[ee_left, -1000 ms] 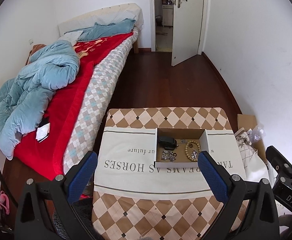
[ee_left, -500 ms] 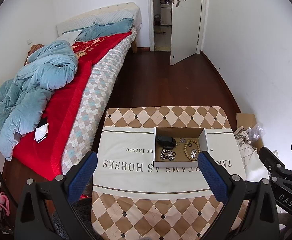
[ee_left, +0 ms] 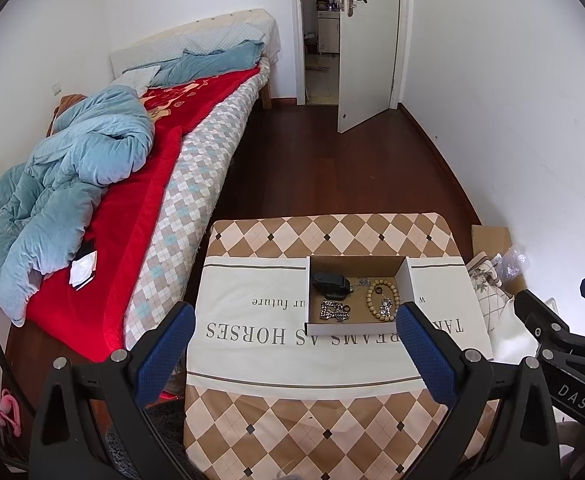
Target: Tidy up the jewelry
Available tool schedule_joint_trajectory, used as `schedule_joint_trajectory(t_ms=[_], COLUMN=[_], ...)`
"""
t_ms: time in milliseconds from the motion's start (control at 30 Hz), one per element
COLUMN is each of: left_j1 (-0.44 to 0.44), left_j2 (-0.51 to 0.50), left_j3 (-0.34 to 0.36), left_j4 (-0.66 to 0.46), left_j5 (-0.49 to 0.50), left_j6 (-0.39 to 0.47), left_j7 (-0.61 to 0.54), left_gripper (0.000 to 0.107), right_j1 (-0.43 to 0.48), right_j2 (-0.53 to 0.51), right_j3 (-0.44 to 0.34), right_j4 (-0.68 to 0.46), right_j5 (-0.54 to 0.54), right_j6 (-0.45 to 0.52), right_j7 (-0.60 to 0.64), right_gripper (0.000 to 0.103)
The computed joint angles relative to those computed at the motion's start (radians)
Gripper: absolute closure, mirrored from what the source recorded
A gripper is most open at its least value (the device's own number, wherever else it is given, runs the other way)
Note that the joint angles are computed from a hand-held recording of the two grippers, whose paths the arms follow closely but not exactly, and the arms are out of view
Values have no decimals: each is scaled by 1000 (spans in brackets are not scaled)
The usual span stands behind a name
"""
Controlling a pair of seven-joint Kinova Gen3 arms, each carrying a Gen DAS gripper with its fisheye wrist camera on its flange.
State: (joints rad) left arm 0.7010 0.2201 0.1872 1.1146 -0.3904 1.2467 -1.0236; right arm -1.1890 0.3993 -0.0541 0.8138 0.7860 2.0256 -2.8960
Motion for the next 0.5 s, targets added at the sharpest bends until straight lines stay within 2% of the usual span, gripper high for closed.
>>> schedule_joint_trajectory(t_ms=[500], left_j1=[-1], left_j2=[-14], left_j3=[6], left_j4=[8], left_j5=[4], left_j6=[-9], left_j7=[-15], left_gripper=[5], right_j1=[-5], right_j2=[-1], right_j3=[0], right_j4=[-6], right_j5=[-2], right_j6=[-7], right_j7=[0], right_gripper=[0])
